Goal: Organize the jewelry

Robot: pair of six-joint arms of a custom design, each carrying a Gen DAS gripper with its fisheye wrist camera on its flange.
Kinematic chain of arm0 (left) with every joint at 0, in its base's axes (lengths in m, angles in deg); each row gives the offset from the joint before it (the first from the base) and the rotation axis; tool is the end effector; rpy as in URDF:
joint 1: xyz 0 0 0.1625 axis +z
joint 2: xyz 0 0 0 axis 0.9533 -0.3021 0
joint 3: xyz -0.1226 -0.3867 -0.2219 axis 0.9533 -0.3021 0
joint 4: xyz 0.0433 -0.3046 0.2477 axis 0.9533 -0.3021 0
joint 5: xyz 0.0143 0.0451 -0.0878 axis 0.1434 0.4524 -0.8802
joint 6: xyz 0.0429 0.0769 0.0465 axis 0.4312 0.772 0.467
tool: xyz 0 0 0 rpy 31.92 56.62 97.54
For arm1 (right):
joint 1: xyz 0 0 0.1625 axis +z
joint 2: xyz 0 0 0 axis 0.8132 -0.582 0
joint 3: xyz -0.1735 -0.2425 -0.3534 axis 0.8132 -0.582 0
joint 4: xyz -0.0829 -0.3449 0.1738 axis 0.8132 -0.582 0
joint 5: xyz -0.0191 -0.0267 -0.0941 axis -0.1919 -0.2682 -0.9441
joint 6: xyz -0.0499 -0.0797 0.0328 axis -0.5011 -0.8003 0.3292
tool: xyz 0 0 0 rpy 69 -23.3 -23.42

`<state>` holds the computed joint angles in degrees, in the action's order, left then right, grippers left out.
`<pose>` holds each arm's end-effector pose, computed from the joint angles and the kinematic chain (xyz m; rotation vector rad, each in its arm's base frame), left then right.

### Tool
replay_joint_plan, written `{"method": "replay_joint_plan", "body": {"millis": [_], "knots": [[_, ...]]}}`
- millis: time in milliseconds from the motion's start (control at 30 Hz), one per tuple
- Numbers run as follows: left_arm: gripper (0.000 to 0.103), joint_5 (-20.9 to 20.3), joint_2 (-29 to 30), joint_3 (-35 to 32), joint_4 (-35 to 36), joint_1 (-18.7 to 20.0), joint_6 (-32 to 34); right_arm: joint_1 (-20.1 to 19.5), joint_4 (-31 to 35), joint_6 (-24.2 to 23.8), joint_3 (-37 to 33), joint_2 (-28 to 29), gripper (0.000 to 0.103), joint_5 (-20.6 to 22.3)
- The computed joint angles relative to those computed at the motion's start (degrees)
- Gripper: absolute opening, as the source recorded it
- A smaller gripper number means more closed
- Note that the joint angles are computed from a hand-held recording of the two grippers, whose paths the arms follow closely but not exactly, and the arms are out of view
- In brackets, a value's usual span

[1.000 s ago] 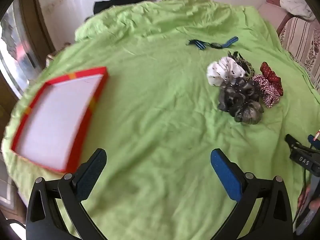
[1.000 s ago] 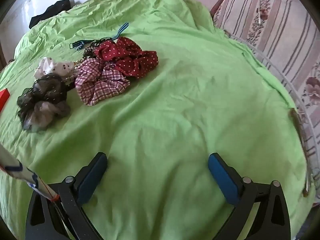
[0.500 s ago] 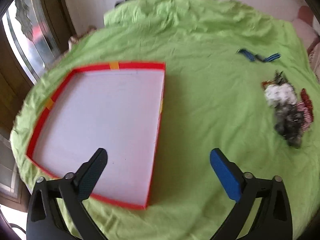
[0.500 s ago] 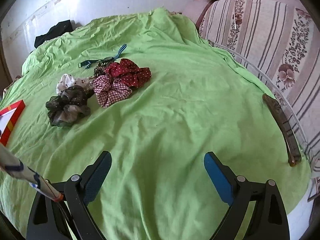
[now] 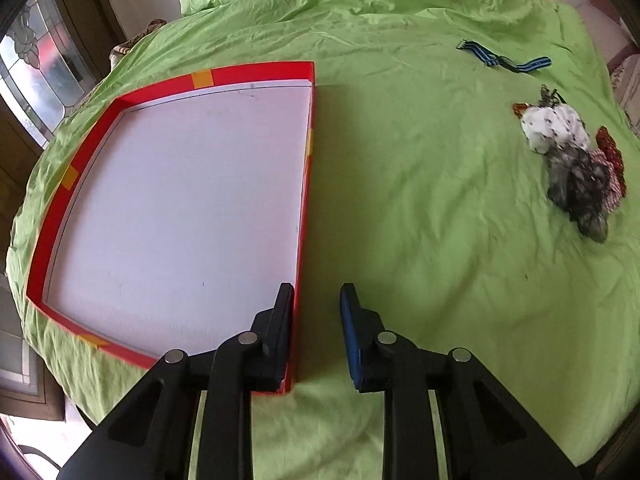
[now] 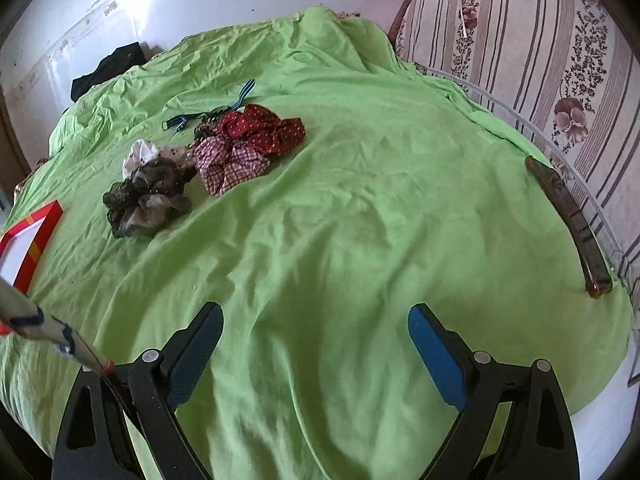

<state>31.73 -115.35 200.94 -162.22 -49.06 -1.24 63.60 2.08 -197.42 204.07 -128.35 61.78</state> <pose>-0.2149 -0.3104 0.2451 0.1111 2.2082 -0.5420 0.1761 -0.2278 0.2435 0.0304 -2.1796 0.9532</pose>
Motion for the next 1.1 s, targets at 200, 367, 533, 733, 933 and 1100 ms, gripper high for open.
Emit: {"method": "replay_joint_plan", "body": {"millis": [200,367,533,733,933,1100], "knots": [[0.022,-0.7,-2.4,0.3,0.1,-2.1,-1.4,1.4,-1.6,-1.6,0.7,0.2,0.096,1.3],[0.029,3.1,-3.5,-1.0,3.2,-6.0,-4.7,4.4,-2.8,-2.3,0.4,1.0,0.096,4.7],[0.074,8.5,0.6,-4.0,7.6,-2.0,-5.4,6.6,-3.6,-3.3,0.0,0.9,0.096,7.5],[0.042,10.7,6.6,-7.5,2.5,9.5,6.9,6.0,-2.2,-1.4,0.5,0.4,0.096,6.9],[0.002,8.2,9.6,-8.2,-4.3,12.5,13.4,4.9,-2.8,-1.4,0.9,-0.4,0.096,6.3],[0.003,5.2,11.1,-6.8,-14.8,10.7,20.5,3.5,-2.4,-2.1,0.8,0.0,0.096,4.0]]}}
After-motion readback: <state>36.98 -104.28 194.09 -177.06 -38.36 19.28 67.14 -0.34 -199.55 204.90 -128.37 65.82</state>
